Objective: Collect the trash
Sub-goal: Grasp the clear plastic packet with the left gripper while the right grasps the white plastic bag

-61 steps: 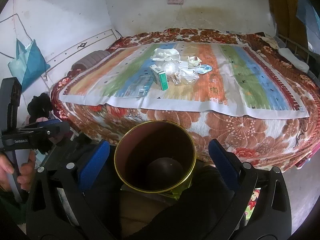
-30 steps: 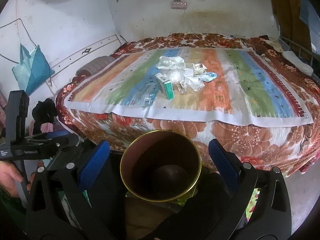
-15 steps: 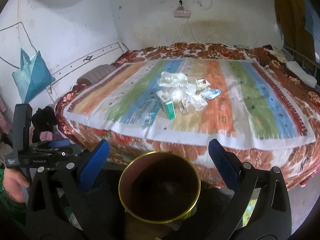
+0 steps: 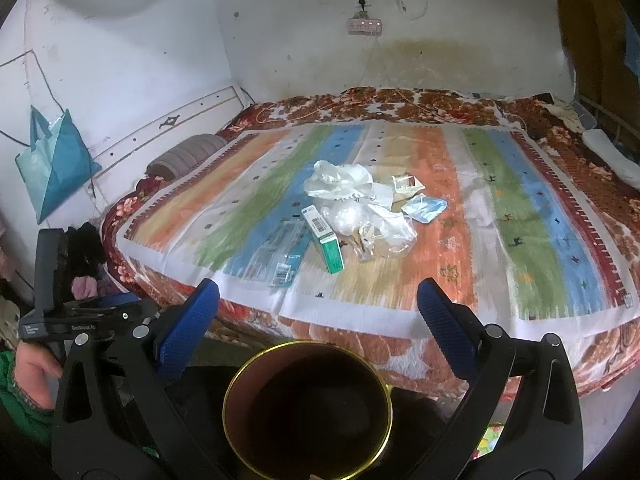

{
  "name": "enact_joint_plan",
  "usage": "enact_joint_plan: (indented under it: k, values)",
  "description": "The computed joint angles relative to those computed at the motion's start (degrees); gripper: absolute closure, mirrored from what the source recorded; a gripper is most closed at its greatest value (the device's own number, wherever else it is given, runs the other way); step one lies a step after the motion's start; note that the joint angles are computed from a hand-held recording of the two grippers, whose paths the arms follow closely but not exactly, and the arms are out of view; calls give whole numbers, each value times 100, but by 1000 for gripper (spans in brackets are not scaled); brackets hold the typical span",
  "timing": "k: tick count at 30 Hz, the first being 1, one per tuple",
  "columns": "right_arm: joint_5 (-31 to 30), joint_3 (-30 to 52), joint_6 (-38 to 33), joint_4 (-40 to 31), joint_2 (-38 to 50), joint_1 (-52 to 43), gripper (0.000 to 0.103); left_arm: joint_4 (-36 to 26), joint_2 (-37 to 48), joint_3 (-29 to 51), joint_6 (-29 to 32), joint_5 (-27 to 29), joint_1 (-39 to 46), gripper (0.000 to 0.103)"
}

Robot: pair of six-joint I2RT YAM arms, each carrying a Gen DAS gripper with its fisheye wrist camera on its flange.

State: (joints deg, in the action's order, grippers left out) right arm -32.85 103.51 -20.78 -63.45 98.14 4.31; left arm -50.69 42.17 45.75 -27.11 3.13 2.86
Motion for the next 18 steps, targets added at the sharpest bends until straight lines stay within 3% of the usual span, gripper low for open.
enact_joint_plan:
  k: [3,9,14,18]
  values:
    - [57,139,28,87,196,107,9,255,212,-89,283,476,477,6]
    - [261,773,125,76,800,353,9,849,768,-231,637,722,676,6]
    - [374,1352,266,94,1304,564,9,1469,1365,-379,793,1379,1042,7]
    - [307,2282,187,-350,1994,708,9,1984,1823,-464,824,1881,1241,7]
